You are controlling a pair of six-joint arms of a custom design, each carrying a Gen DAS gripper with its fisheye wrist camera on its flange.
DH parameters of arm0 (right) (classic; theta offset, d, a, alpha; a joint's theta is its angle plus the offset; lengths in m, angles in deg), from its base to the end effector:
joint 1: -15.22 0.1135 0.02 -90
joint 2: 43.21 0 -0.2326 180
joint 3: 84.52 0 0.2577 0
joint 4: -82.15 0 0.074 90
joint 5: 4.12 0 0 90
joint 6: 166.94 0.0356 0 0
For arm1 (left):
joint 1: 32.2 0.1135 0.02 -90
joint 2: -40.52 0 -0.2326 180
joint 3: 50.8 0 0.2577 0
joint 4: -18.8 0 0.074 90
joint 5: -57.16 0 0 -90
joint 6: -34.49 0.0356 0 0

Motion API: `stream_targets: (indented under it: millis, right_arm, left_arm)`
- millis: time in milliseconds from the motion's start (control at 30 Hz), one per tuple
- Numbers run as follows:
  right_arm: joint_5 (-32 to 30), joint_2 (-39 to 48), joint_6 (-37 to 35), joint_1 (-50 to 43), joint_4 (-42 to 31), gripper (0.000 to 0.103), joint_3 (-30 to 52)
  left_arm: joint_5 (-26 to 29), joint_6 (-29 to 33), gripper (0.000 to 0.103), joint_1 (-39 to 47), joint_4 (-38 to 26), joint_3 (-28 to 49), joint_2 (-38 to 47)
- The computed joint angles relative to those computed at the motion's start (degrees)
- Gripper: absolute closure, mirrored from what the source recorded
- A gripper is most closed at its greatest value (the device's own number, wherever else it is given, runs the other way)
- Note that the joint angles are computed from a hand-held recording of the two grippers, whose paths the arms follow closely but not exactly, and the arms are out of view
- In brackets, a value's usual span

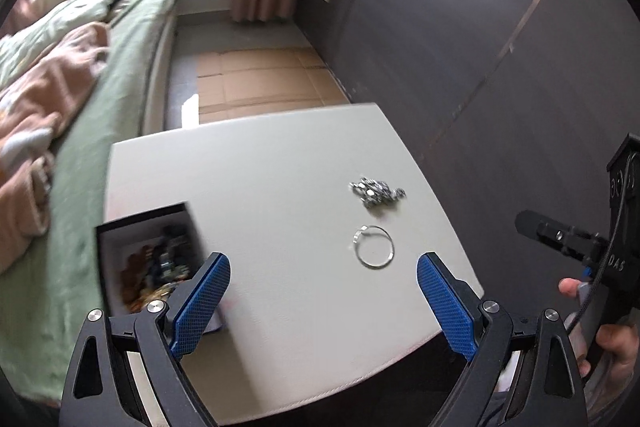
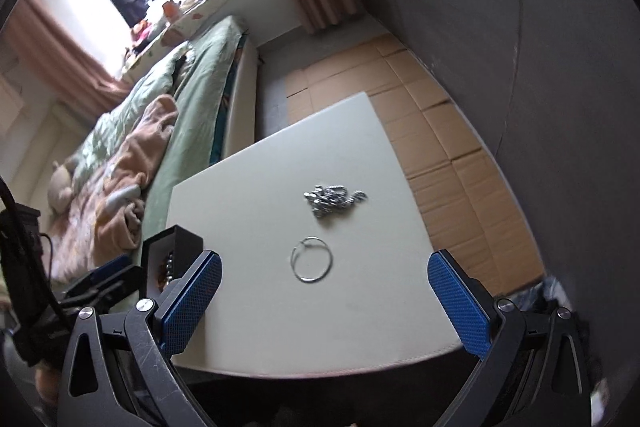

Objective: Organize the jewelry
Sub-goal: 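Move the left gripper to the silver hoop ring and grasp its rim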

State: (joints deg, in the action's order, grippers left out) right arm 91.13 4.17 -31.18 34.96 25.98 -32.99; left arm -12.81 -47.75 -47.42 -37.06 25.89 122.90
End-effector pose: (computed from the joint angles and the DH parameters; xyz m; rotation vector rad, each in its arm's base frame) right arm 0.1770 0.0601 0.2170 0.6040 2.4380 0.3707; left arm 0.2832 -0.0897 0.2240 0.6382 2.5495 -0.5060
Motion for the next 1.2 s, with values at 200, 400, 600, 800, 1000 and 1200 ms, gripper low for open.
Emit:
stream_targets:
  millis: [200, 400, 600, 800, 1000, 1200]
  right_arm:
    - [-4.3, 1.0, -2.7, -7.3, 3.1, 0.0, -5.1]
    - [-3.4, 3.1, -5.3, -9.7, 3.9, 0.0, -5.4]
    - [-2.4, 6.1, -6.1, -13.0, 4.1, 0.0, -3.9]
    - [-4.0, 9.2, -6.6, -15.4, 6.2, 0.0, -3.1]
    - [-4.9, 13.8, -7.2, -17.5, 7.7, 0.0, -1.6]
    - [-5.1, 17.5, -6.7, -18.1, 8.8, 0.0, 0.1]
  left_arm:
    - [-3.4, 2.4, 0.01, -6.1, 3.4, 1.6, 6.7]
    - [-6.4, 5.0, 0.033, -9.8, 3.3, 6.1, 15.8]
    - [-5.8, 5.5, 0.04, -11.1, 5.2, 9.6, 22.7]
    - [-5.5, 5.7, 0.053, -12.1, 9.0, 10.1, 26.2]
    - [-7.4, 5.7, 0.072, -13.5, 8.7, 13.4, 30.8]
    - [-9.7, 6.4, 0.08, -15.2, 8.7, 14.0, 31.5]
